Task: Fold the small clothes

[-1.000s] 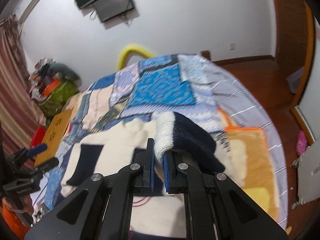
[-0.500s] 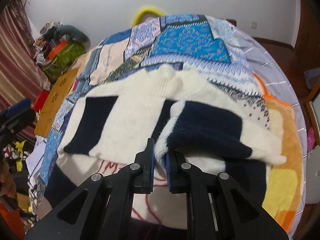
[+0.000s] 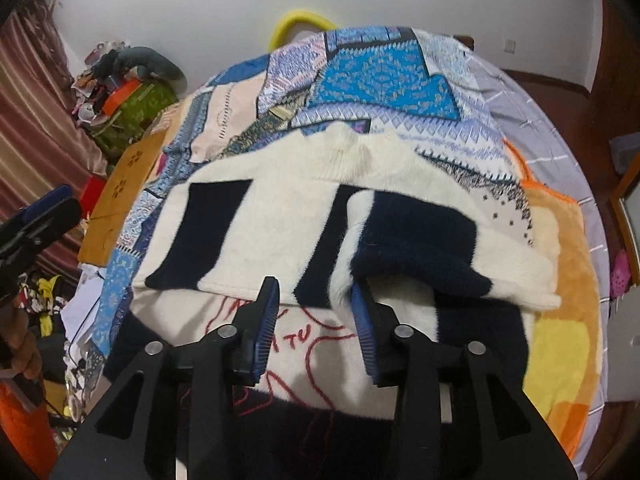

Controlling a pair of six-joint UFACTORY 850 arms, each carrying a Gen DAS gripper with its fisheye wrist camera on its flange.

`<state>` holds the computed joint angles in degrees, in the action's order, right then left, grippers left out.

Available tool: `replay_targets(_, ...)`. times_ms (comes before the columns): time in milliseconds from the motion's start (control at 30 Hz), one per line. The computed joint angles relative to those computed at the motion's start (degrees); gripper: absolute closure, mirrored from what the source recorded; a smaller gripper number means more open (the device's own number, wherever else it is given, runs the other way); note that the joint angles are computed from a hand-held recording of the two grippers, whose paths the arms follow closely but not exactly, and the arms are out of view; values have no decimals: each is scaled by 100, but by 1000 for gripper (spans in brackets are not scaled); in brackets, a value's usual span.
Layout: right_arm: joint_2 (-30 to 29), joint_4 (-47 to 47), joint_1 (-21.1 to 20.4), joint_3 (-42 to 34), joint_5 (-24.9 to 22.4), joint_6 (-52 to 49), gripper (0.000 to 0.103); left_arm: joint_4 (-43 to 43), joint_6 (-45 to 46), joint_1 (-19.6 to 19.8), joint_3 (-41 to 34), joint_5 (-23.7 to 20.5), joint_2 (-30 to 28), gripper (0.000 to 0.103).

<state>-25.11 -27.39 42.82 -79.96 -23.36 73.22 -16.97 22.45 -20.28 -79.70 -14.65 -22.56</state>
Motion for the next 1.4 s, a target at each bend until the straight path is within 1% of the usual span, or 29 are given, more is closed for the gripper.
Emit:
replay_targets(100, 196, -485, 35, 130, 12, 398, 63, 126, -94, -64, 8, 24, 42, 26)
replay_targets(200, 381, -1010, 65, 209, -110, 752, 61, 267, -212, -135, 12, 72, 83, 26)
replay_targets(300, 622, -1659, 84, 375, -225, 1296, 55, 368, -289, -223, -30, 90, 87, 23)
replay_targets(467, 1038, -2373, 76, 751, -575, 1909, 54, 779, -607, -457, -218, 21, -17, 21)
replay_targets(567, 1263, -2588, 33, 1016, -762, 2168, 52, 1080, -803, -624, -408, -85, -164, 18)
replay_targets(633, 1407, -2653, -1, 1189, -865, 2272, 50, 1326, -997, -739, -535, -160, -279, 18)
replay_targets(700, 1537, -2710, -41, 1368, -945, 2384, 49, 1368, -974, -866, -691, -303, -427, 18)
replay_targets(867, 1779, -2651, -156, 1737, -922, 2474, 49, 1784, -1140, -1199, -1141, -689, -900, 18)
replay_targets(1067, 1904, -2504, -272, 2081, -758, 2421, 49, 2177, -1184, -1551, -1717, -1293, -1574, 18)
replay_targets(1200, 1884, -2354, -307, 2235, -706, 2228, 49, 2257, -1071, -1705, -1974, -1510, -1899, 18)
replay_targets(1400, 1882, -2136, -402, 2483, -431, 2062, 49, 2323, -1045, -1853, -2396, -1881, -2368, 18)
